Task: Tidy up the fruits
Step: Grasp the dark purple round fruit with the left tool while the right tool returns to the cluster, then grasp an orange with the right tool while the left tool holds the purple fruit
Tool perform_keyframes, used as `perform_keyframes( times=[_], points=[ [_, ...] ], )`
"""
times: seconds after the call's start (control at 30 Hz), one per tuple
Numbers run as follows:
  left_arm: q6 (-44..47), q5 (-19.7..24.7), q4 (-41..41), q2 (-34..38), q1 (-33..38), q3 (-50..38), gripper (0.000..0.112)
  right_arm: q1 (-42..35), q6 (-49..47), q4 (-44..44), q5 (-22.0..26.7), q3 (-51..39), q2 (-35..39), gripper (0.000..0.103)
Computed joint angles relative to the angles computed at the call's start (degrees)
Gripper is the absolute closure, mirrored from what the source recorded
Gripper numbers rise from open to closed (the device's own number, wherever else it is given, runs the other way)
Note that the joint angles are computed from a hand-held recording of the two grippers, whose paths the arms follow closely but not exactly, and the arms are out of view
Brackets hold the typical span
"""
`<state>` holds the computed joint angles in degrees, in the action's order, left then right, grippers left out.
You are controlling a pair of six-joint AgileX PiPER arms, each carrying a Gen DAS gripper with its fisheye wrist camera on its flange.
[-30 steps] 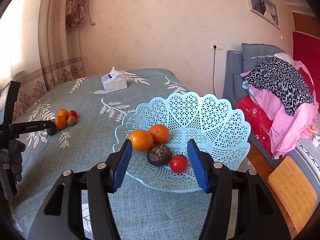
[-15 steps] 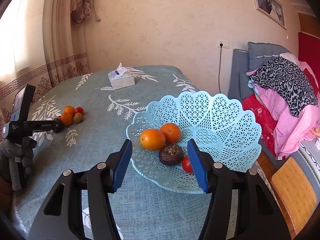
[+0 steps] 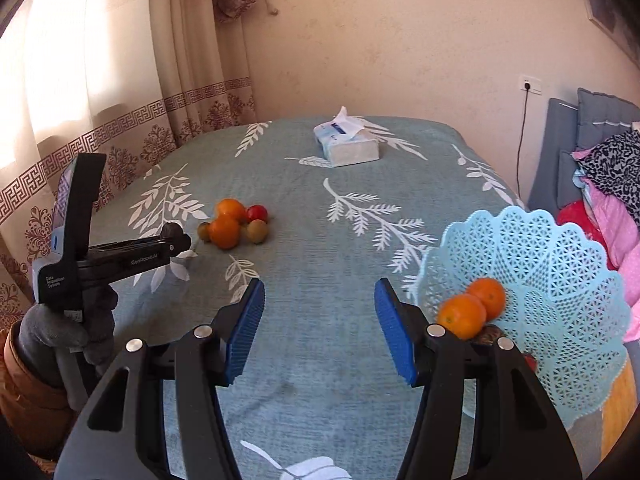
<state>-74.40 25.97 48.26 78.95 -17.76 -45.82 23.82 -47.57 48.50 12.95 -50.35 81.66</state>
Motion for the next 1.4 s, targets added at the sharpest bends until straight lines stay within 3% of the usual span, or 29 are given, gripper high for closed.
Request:
perform_keyframes(
  times=[0.33, 0.57, 0.97, 1.13, 1.4],
  points=[
    [-10.28, 1.84, 8.22, -6.28, 3.04, 5.06, 0.069, 5.45, 14.28, -8.93, 10.63, -20.26, 17.36, 0.044],
    [-11.12, 0.17, 8.35, -6.42, 5.43, 6.08, 0.069, 8.3, 20.84, -12.69, 16.28, -34.47, 28.62, 0.044],
    [-9.68, -2.08, 5.92, -6.64, 7.48, 6.53, 0.069, 10.08, 30.21, -19.79, 23.48, -51.59, 40.98, 0.059],
    [-8.69, -2.5, 4.8, -6.05, 7.79, 6.48, 0.069, 10.09, 29.62, -19.26, 23.55, -52.43, 41.3, 0.062],
    [-9.69, -2.09, 5.98, -5.74, 6.55, 6.5, 0.069, 9.98, 26.46, -16.9, 20.4, -44.26, 35.7, 0.063]
  ],
)
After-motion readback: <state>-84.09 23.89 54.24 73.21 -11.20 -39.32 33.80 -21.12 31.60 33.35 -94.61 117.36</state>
